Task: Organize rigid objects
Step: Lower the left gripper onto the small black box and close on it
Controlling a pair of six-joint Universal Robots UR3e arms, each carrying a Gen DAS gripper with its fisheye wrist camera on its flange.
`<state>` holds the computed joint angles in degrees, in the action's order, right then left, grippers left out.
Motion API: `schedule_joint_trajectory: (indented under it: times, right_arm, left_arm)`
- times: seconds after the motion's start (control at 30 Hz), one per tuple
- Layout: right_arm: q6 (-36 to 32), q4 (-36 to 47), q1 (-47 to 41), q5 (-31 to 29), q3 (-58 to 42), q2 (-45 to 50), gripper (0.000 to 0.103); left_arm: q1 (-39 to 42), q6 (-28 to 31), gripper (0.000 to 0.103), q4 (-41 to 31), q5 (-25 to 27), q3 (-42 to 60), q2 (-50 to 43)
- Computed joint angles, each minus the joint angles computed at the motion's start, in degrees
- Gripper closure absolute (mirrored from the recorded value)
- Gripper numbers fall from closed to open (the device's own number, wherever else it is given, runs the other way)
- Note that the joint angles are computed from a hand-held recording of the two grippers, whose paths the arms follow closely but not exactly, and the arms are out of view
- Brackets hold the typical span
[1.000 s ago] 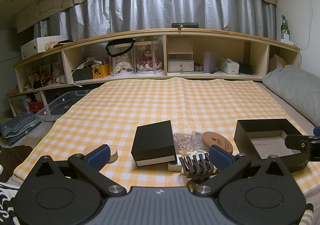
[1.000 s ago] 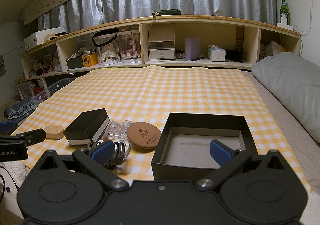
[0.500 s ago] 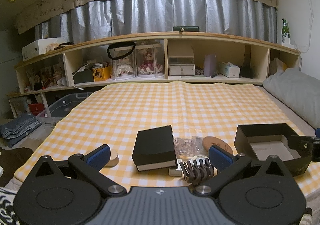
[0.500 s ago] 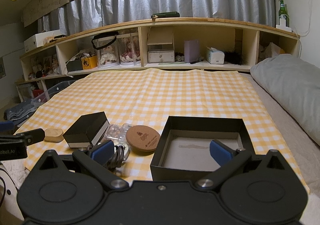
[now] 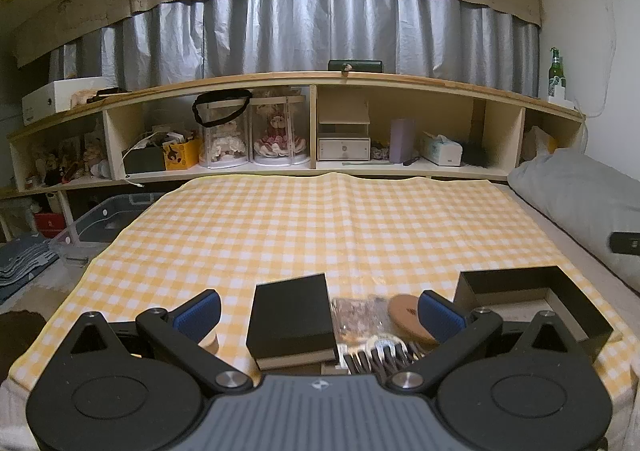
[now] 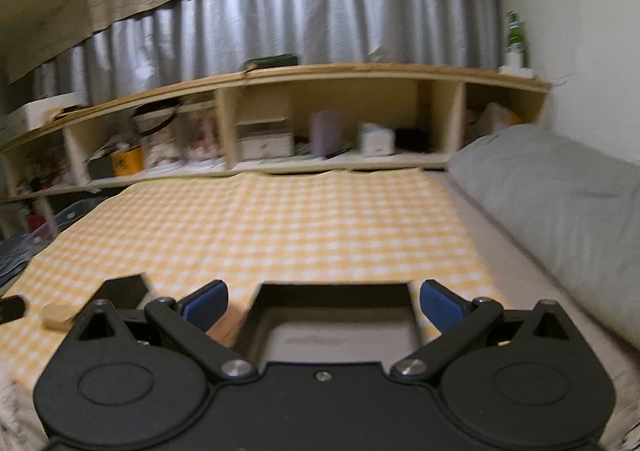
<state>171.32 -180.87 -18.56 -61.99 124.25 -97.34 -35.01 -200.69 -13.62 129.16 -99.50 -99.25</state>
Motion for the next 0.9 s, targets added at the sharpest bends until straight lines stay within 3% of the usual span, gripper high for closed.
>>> schedule_joint_trajectory:
  times: [0.2,0.5,0.67,0.73,0.9]
  right_arm:
    - [-0.8,1.6,-4.4,-2.6,-6.2,5.4,0.000]
    - [-1.8,11.5,-6.7,-1.1,-14.4,12.8,0.000]
    - [-1.9,17.2,-4.7,-2.8,-19.2,16.5,0.001]
    - [-3.1,21.0,-3.8,-3.4,-21.7,18.3,0.006]
    - [-4.3,29.4,-2.7,-4.8,-28.0,23.1,0.014]
  left_arm:
    - [6.0,6.4,0.000,-3.7,-5.6,6.9,-2.6]
    - [16.4,10.3,0.000,-22.0,-20.7,24.0,-11.9]
    - [18.1,11.1,0.000,-32.2,-20.5,34.9,-21.0]
    - [19.1,10.5,0.000,-35.2,-20.9,37.2,-23.4]
    - [22.6,8.7,0.001,-37.5,-25.4,36.6,-24.0]
